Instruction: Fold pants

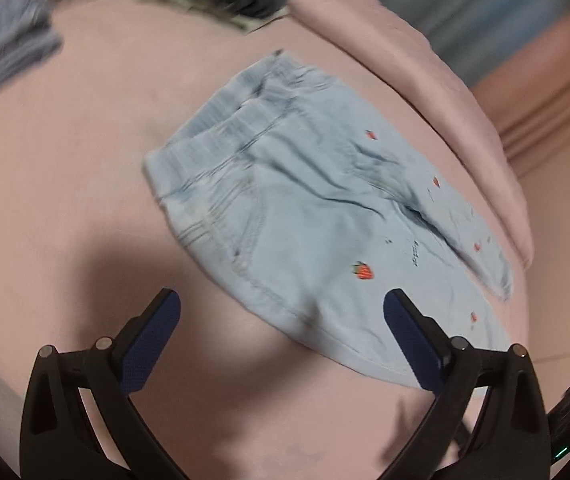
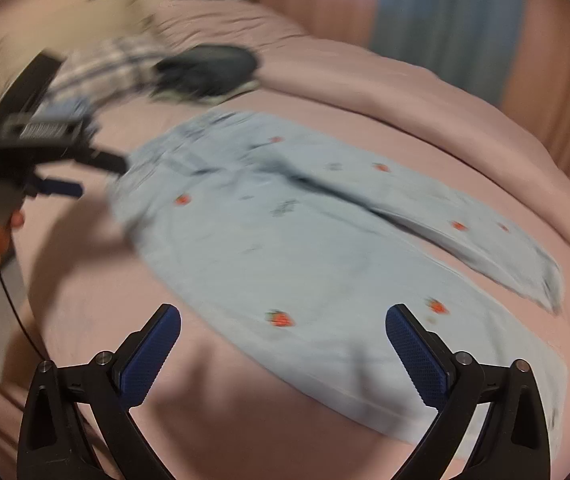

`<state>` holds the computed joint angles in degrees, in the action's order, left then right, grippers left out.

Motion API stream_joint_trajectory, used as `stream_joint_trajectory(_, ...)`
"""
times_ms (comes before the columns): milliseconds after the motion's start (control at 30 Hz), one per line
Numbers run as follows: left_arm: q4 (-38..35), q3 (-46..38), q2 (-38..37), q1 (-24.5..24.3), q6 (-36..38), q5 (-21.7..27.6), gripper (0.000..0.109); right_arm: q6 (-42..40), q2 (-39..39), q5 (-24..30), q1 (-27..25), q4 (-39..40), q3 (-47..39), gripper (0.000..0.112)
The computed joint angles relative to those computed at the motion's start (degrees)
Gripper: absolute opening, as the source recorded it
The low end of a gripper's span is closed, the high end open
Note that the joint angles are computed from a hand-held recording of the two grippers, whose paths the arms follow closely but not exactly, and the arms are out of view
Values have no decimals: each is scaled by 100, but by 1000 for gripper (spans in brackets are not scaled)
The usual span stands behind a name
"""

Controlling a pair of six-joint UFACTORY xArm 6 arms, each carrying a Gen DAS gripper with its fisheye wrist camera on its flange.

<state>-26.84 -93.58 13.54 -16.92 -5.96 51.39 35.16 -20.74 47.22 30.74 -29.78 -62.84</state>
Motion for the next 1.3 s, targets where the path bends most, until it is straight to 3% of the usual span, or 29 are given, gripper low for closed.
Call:
stream_joint_trajectory(67, -478, 90, 29, 95, 105, 19, 98, -415, 257, -124, 70, -125, -22, 76)
stream_joint_trajectory(200, -1016, 130, 138, 107, 181, -265, 94, -664, 686, -97, 241, -607, -114, 73)
stream_joint_trajectory(267, -1050, 19, 236, 81, 71, -423, 81, -632, 891, 49, 413, -1234, -153, 61)
stream_joint_trajectory(333, -869, -323, 474, 91, -188, -267, 48, -553, 1053, 178, 537, -1754, -204, 53)
stream_joint_trajectory(400, -591, -531, 635, 124, -360, -151, 25, -516, 1170, 208, 588, -1911, -295, 43)
stream_joint_trajectory(467, -684, -389, 539, 180, -255, -187, 22, -634, 1206, 321, 648, -1692, -399, 9)
stream_joint_trajectory(633, -696, 280, -28, 257, 243, -467, 21, -794, 1067, 357, 695, -1368, -514, 8)
stream_joint_trajectory(700, -343, 348, -100, 239, 170, -406, 22, -1031, 1079, 198, 592, -914, -482, 8)
stream_joint_trajectory(800, 366, 84, 54, 219, 70, -13, 35, -1709, 1146, 241, 509, -471, -451, 8)
stream_joint_trajectory(900, 1013, 86, -112, 188, 193, -46, 51, -2090, 809, -63, 259, 674, -377, 21)
stream_joint_trajectory(967, 1284, 118, -198, 117, 407, -426, 53, -2131, 641, -332, 24, 1137, -328, 36)
stream_joint_trajectory(1033, 1429, -7, -115, 6, 674, -716, 58, -1915, 617, -368, -177, 1228, -344, 37)
stream_joint_trajectory(1100, 1124, -164, 60, -71, 1213, -750, 59, -1788, 820, -224, -365, 1330, -491, 37)
stream_joint_trajectory(1200, 1676, -839, 715, -242, 1415, -38, 58, -2131, 1125, 288, -495, 1863, -583, 37)
stream_joint_trajectory(1233, 1960, -865, 834, -309, 1498, 71, 59, -2260, 1050, 110, -546, 2033, -485, 37)
stream_joint_trajectory(1300, 1977, -865, 795, -337, 1929, 20, 61, -2811, 1087, 320, -765, 2853, -679, 37)
